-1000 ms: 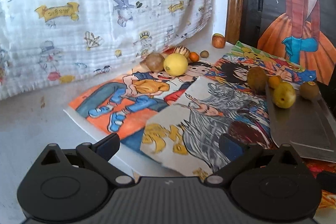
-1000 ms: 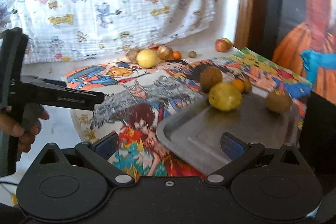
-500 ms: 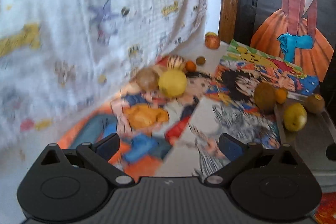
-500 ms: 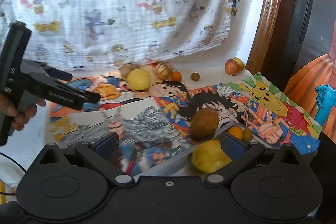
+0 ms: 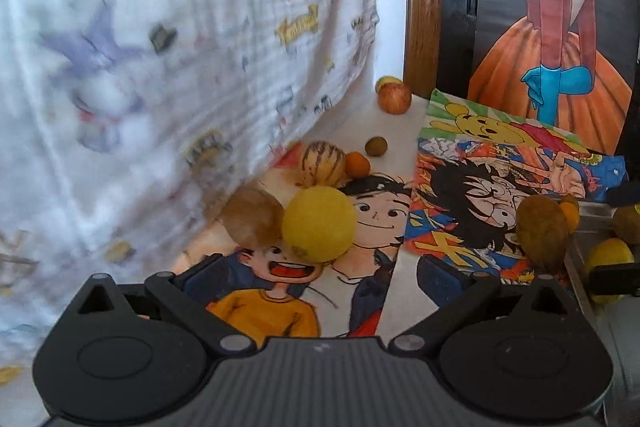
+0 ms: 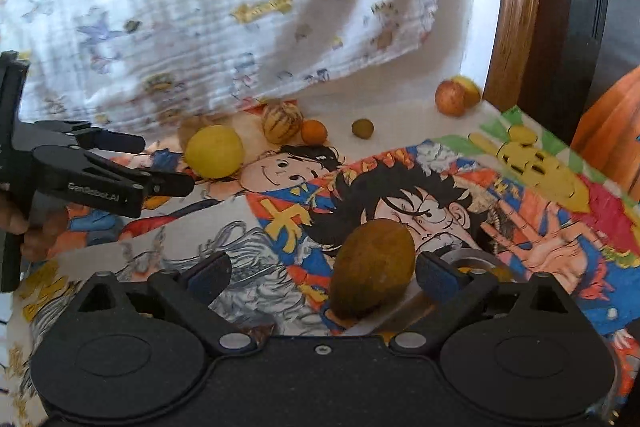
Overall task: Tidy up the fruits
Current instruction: 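Move the right tool onto a brown kiwi while the left tool approaches a lemon, then close the right tool on the brown oval fruit while the left tool grasps the yellow lemon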
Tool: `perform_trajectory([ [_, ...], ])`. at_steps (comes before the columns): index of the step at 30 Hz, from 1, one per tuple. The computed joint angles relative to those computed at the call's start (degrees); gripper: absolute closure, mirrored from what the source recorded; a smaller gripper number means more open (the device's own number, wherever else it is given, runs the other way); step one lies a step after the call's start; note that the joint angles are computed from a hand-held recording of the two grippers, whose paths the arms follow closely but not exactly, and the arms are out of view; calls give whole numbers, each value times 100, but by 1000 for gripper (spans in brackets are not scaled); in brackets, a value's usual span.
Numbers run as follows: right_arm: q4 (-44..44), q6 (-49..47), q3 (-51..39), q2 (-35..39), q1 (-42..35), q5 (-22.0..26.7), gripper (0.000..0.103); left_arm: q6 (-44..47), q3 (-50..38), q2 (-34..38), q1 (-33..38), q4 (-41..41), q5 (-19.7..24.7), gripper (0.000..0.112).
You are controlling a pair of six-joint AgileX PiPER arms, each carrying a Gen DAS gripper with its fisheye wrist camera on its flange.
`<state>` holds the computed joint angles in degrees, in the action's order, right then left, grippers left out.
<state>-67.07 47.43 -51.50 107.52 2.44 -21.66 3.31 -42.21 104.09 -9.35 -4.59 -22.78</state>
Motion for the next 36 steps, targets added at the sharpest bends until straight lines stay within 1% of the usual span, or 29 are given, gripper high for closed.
perform_trajectory([
  [1, 39, -9, -96, 89, 31, 76, 6, -167, -107, 106, 32, 154, 18, 10],
  [3, 58, 42, -296, 273, 75, 210, 6, -117, -264, 269, 38, 82, -5, 10],
  [5, 17, 170, -444, 424, 57, 229, 6, -183, -408, 430, 45, 106, -63, 10],
  [7, 161, 164, -556, 560, 38, 231, 7, -299, -555, 579, 62, 134, -67, 10],
  [11, 118, 349, -769, 782, 22, 199, 10, -85, -886, 849, 26, -355, 180, 10],
  [14, 31, 426, -854, 888, 44, 188, 13, -581, -1007, 989, 99, -19, 206, 10],
  [17, 409, 39, -827, 920, 74, 130, 13, -860, -1093, 1068, 118, 143, 203, 10],
  [20, 737, -267, -832, 950, 137, 156, 14, -1116, -1258, 1158, 107, 248, 319, 10],
  [22, 1174, -811, -819, 949, 258, 317, 15, -1125, -1366, 1221, 78, 72, 409, 10],
  [25, 2160, -1958, -755, 942, 431, 504, 18, -1245, -1438, 1299, 46, -59, 392, 10],
  [27, 2593, -2442, -706, 945, 472, 496, 19, -1268, -1469, 1332, 23, -177, 373, 10],
  [28, 2645, -2493, -688, 954, 458, 438, 20, -1283, -1470, 1342, 11, -237, 341, 10],
  [29, 2703, -2533, -675, 960, 449, 395, 20, -1341, -1461, 1350, 7, -243, 293, 11],
  [31, 3028, -2835, -647, 972, 461, 357, 25, -1513, -1414, 1353, 11, -174, 156, 22],
  [33, 3425, -3223, -616, 984, 480, 322, 29, -1685, -1364, 1343, 20, -159, 48, 24],
  [35, 3630, -3426, -609, 990, 486, 330, 32, -1888, -1350, 1350, 40, -85, -7, 27],
  [36, 3677, -3470, -619, 996, 486, 347, 34, -1953, -1357, 1352, 52, -72, 7, 30],
])
